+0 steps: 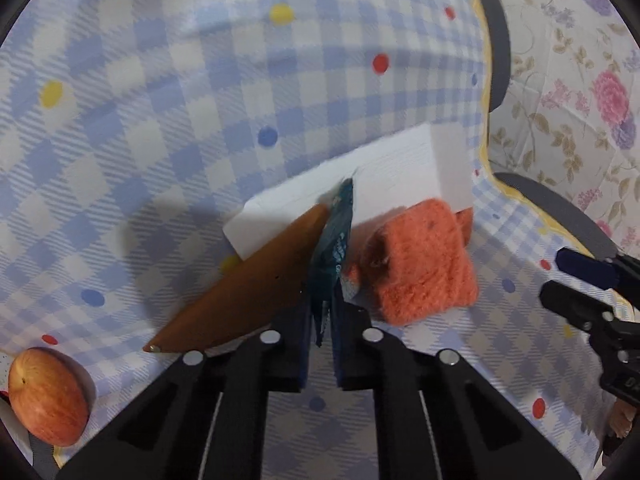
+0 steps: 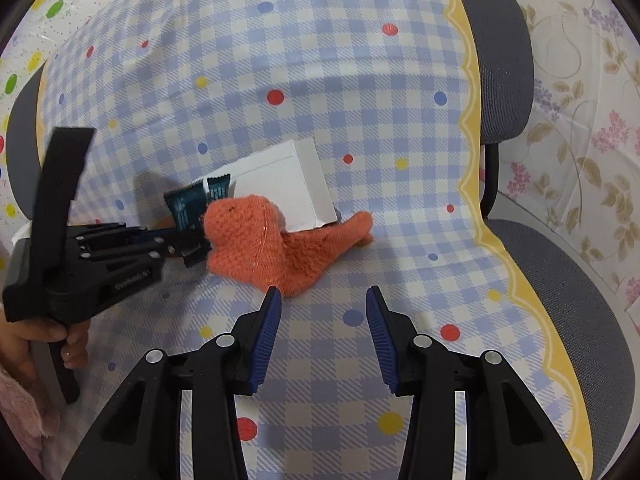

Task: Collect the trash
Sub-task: 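Grasp the teal snack packet with the left gripper while the right grasps the wooden stick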

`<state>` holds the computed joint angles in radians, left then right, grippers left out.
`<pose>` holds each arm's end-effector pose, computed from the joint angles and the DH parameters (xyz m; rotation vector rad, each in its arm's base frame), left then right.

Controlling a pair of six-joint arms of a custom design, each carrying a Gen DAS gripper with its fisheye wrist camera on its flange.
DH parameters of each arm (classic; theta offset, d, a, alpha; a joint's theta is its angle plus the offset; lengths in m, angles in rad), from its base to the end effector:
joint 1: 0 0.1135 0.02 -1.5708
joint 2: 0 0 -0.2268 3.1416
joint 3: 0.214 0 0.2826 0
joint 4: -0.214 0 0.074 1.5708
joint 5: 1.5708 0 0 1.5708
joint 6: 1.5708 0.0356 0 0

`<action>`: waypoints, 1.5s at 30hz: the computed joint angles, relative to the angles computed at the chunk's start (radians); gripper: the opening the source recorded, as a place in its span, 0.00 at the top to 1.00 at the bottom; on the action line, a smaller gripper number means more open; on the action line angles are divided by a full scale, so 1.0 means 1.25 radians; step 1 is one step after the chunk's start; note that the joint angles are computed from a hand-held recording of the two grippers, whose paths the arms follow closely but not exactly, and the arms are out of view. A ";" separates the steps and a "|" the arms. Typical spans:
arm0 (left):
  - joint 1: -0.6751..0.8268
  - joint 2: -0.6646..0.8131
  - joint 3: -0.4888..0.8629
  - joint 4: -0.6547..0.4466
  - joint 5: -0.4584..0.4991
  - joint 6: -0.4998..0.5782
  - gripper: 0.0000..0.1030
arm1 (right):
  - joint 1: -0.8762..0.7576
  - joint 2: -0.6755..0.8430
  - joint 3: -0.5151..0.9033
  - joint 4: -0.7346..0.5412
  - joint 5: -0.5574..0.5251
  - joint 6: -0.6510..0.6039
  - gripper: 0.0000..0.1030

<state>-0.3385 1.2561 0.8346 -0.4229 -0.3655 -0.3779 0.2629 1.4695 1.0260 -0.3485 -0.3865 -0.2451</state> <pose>0.2849 -0.0868 0.1908 -0.2104 2.3361 0.0932 0.3320 0.1032 0.1987 -0.7660 2.2066 0.4641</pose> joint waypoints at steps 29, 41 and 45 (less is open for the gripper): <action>-0.308 -0.353 -0.169 -0.362 -0.384 -0.475 0.99 | 0.181 0.089 0.092 -0.067 0.023 -0.016 0.58; -0.296 -0.373 -0.179 -0.376 -0.373 -0.494 0.99 | 0.234 0.267 0.278 -0.189 0.024 -0.042 0.65; -0.295 -0.382 -0.182 -0.379 -0.373 -0.498 0.99 | 0.235 0.236 0.248 -0.164 0.000 -0.057 0.81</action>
<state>-0.7077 0.7792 0.6071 -0.8966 -0.8319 -1.0000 0.5563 1.7645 1.3359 -0.5538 -0.3866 -0.3165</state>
